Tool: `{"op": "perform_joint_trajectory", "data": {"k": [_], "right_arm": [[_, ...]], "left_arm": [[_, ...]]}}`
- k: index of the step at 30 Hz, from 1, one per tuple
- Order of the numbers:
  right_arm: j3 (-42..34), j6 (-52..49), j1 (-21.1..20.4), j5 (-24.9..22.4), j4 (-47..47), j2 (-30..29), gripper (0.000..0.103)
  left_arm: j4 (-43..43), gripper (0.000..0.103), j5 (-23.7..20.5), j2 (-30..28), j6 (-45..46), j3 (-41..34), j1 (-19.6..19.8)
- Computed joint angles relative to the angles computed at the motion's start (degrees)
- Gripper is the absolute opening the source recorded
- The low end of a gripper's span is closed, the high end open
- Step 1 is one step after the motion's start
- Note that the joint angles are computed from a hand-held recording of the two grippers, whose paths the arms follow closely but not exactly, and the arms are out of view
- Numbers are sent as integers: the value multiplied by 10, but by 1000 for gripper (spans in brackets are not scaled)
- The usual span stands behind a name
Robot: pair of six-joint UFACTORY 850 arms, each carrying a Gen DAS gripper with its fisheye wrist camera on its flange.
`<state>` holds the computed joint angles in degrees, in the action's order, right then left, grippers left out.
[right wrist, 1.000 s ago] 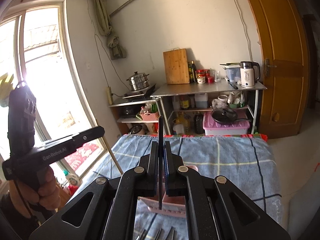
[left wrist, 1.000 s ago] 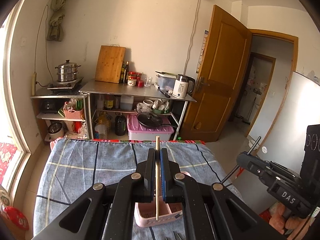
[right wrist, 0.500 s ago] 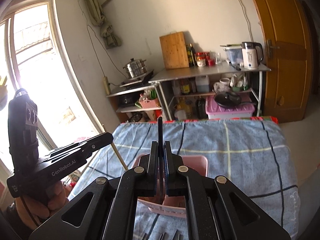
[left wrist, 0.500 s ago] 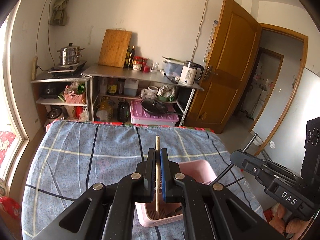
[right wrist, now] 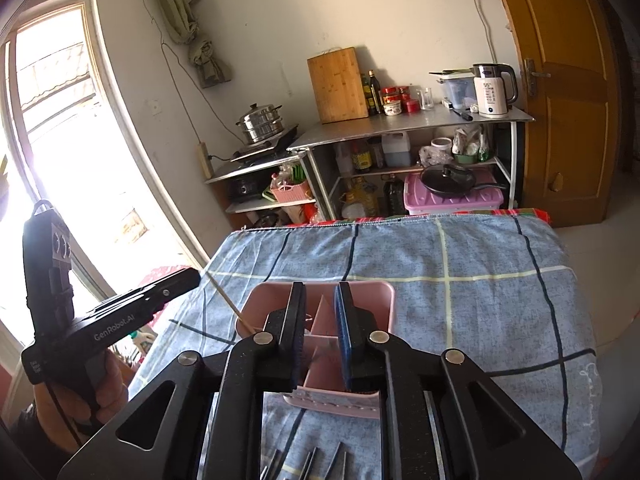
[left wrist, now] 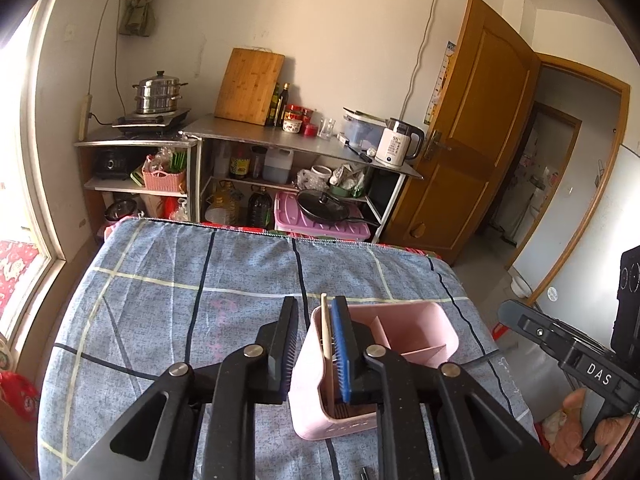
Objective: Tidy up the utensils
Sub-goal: 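Carry both chopsticks to the pink basket and open both tools to drop them in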
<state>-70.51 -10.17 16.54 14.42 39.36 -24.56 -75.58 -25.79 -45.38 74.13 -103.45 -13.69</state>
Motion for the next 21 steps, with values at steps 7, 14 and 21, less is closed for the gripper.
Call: {"op": "perform_joint_trajectory", "data": {"k": [7, 14, 21], "right_arm": [[61, -19, 13, 37, 28, 49, 16], [145, -31, 47, 83, 65, 103, 16], [214, -43, 87, 112, 100, 129, 16]], "left_arm": [[-157, 23, -2, 79, 178, 122, 12], [-271, 23, -24, 159, 326, 262, 21], [-338, 23, -37, 217, 436, 383, 23]]}}
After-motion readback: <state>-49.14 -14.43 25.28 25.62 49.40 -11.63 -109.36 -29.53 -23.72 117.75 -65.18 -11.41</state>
